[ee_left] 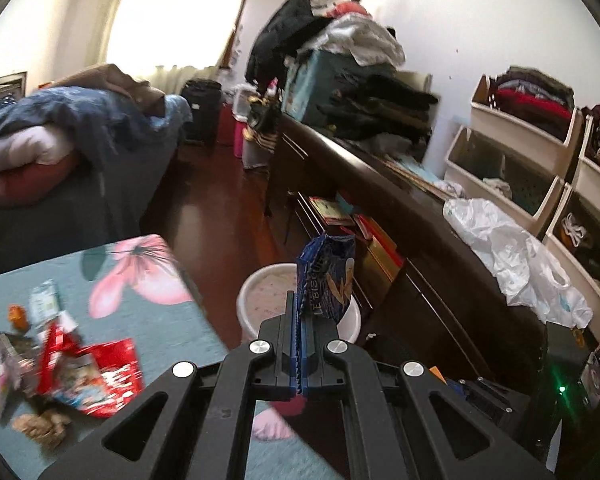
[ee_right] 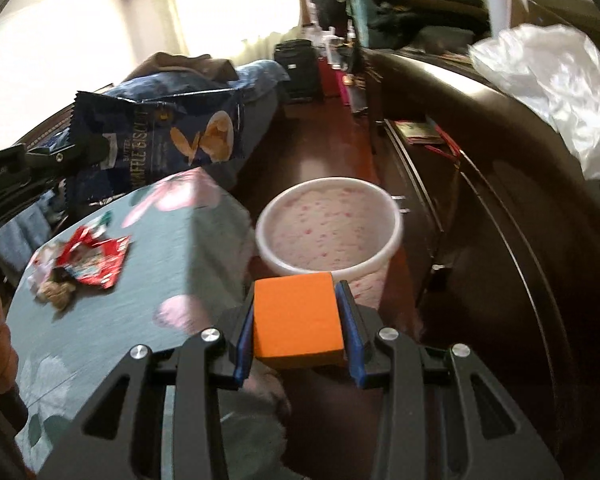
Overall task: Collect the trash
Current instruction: 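Carry the chip bag and sponge over the pink-and-white wastebasket with both tools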
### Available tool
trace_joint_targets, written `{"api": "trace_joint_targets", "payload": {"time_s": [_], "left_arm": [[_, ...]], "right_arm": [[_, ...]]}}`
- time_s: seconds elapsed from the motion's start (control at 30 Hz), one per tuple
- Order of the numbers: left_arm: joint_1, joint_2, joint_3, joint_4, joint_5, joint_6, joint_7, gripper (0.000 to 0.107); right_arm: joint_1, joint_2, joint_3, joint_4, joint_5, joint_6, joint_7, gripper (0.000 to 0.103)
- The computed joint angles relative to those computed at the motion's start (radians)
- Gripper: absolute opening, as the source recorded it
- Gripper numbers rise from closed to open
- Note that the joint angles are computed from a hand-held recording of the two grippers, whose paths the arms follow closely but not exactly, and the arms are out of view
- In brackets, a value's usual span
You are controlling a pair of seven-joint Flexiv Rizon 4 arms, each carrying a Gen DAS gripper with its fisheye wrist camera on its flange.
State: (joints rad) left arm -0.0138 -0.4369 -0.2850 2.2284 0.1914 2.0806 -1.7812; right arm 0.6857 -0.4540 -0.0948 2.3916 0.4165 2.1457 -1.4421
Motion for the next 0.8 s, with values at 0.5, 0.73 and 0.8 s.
{"api": "trace_joint_targets", "payload": {"time_s": [0.5, 0.73, 0.8], "left_arm": [[-0.189, -0.222, 0.117, -0.316, -0.246, -0.218, 0.194, 0.001], [-0.189, -0.303, 0.102, -0.426, -0.322, -0.315, 0.259, 0.002], [-0.203, -0.318, 0.118, -0.449, -0.337, -0.333, 0.270, 0.003]], "right_arm": [[-0.287, -0.251, 0.068, -0.299, -0.271, -0.063, 0.148, 0.038], [-0.310, -0.367, 0.043, -0.428, -0.350, -0.104, 0.211, 0.038], [-0.301, -0.390, 0.025, -0.455, -0.361, -0.116, 0.218, 0.038]]}}
